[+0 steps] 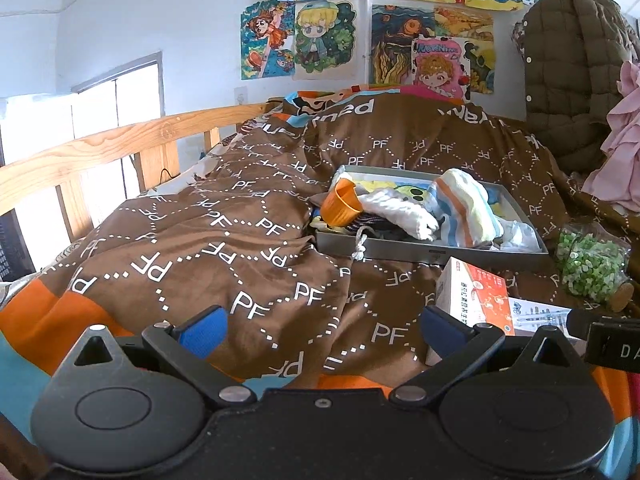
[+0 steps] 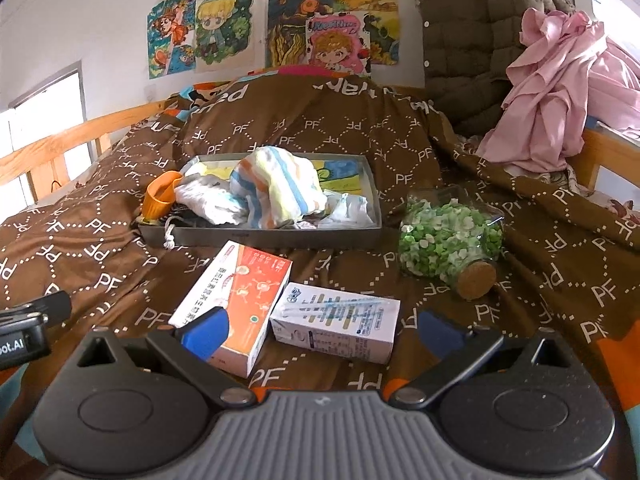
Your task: Organize soft objects
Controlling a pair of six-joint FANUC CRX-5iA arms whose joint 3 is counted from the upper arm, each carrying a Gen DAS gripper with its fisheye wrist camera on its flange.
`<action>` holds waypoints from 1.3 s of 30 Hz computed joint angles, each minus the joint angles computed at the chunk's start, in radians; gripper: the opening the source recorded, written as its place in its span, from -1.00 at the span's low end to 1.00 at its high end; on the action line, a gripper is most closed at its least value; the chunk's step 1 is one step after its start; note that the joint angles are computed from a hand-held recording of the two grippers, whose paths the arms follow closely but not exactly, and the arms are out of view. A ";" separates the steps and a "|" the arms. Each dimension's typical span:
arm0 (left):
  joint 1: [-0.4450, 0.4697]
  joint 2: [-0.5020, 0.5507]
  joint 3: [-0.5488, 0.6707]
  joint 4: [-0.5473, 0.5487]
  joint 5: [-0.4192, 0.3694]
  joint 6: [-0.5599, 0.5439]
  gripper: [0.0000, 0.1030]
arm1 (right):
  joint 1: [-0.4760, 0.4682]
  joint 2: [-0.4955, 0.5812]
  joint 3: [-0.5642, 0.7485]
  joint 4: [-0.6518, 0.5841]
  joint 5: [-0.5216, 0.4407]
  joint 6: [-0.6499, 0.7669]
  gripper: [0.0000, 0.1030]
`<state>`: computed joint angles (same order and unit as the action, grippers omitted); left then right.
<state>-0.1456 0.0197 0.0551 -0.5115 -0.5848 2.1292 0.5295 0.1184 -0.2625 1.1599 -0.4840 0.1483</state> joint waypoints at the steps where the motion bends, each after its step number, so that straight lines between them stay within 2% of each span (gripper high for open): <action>1: 0.000 0.001 0.001 -0.003 -0.002 0.002 0.99 | -0.001 -0.001 -0.001 0.002 0.002 -0.001 0.99; 39: -0.008 0.008 0.011 -0.012 -0.026 -0.003 0.99 | 0.013 0.000 0.019 -0.088 -0.001 0.088 0.99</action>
